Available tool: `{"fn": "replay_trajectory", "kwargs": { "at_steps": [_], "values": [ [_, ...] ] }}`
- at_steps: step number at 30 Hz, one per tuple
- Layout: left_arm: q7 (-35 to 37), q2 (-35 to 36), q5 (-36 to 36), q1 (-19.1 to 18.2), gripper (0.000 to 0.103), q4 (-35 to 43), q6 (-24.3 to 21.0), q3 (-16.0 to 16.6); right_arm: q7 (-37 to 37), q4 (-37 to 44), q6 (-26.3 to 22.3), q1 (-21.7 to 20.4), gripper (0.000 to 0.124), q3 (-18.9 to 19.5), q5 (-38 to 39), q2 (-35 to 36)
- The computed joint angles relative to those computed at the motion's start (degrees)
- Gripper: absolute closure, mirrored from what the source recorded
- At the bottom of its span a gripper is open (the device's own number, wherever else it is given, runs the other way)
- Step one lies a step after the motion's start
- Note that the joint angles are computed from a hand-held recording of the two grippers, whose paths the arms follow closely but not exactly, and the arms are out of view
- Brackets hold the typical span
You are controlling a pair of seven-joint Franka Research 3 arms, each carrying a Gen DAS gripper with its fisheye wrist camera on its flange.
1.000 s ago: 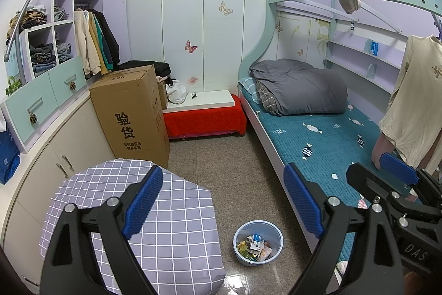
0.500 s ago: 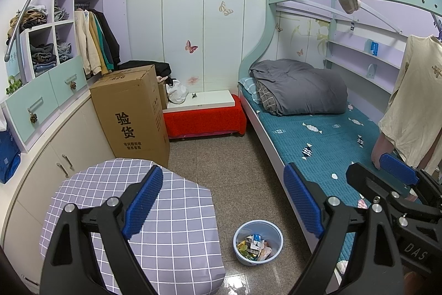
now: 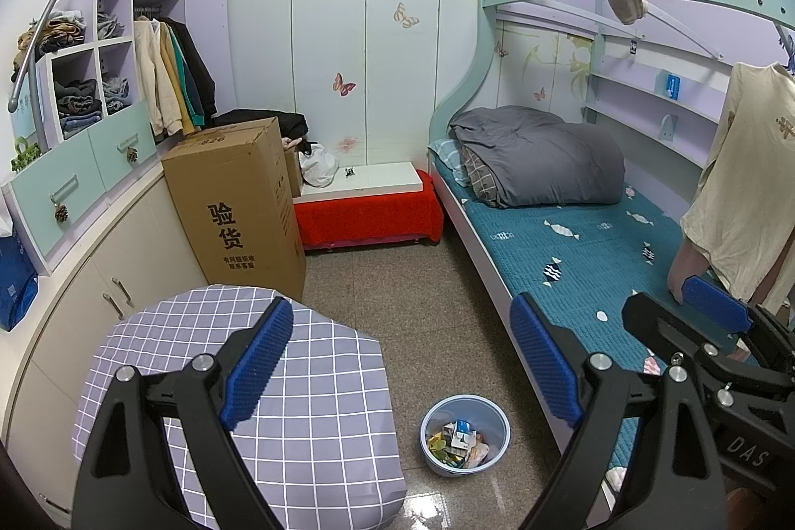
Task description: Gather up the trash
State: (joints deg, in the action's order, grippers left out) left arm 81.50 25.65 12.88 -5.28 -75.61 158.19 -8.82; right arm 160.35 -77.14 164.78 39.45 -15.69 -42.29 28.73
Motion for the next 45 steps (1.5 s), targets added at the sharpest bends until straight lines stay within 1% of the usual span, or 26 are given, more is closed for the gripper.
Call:
{"fn": "replay_trajectory", "kwargs": {
  "at_steps": [16, 20, 28, 33, 41, 45],
  "values": [
    [-0.5, 0.0, 0.5, -0.3, 0.016, -0.1, 0.3, 0.2, -0.8, 0.1, 0.2, -0.2, 0.041, 0.1, 1.0, 0.1],
    [-0.5, 0.0, 0.5, -0.2, 0.016, -0.4, 0.5, 0.1, -0.3, -0.4, 0.2, 0.2, 0.041, -0.4, 0.4, -0.2],
    [-0.1, -0.2, 0.1, 0.0, 0.016, -0.8, 0.9, -0.2, 0.0, -0.5, 0.1, 0.1, 0.041, -0.3, 0.1, -0.3],
    [0.5, -0.3, -0.3, 0.2, 0.016, -0.9, 0.8, -0.4, 1.3, -1.0, -0.3, 0.5, 0.041, -0.4, -1.2, -0.6],
    [1.7, -2.0, -1.7, 1.2, 0.016, -3.9, 2.2, -1.1, 3.6, -1.2, -1.3, 0.9, 0.041, -0.1, -3.6, -0.9],
    [2.9, -3.1, -2.7, 2.0, 0.016, -5.7, 2.7, -1.5, 4.2, -0.4, -2.7, 1.0, 0.041, 0.9, -3.9, -0.6]
  ]
}}
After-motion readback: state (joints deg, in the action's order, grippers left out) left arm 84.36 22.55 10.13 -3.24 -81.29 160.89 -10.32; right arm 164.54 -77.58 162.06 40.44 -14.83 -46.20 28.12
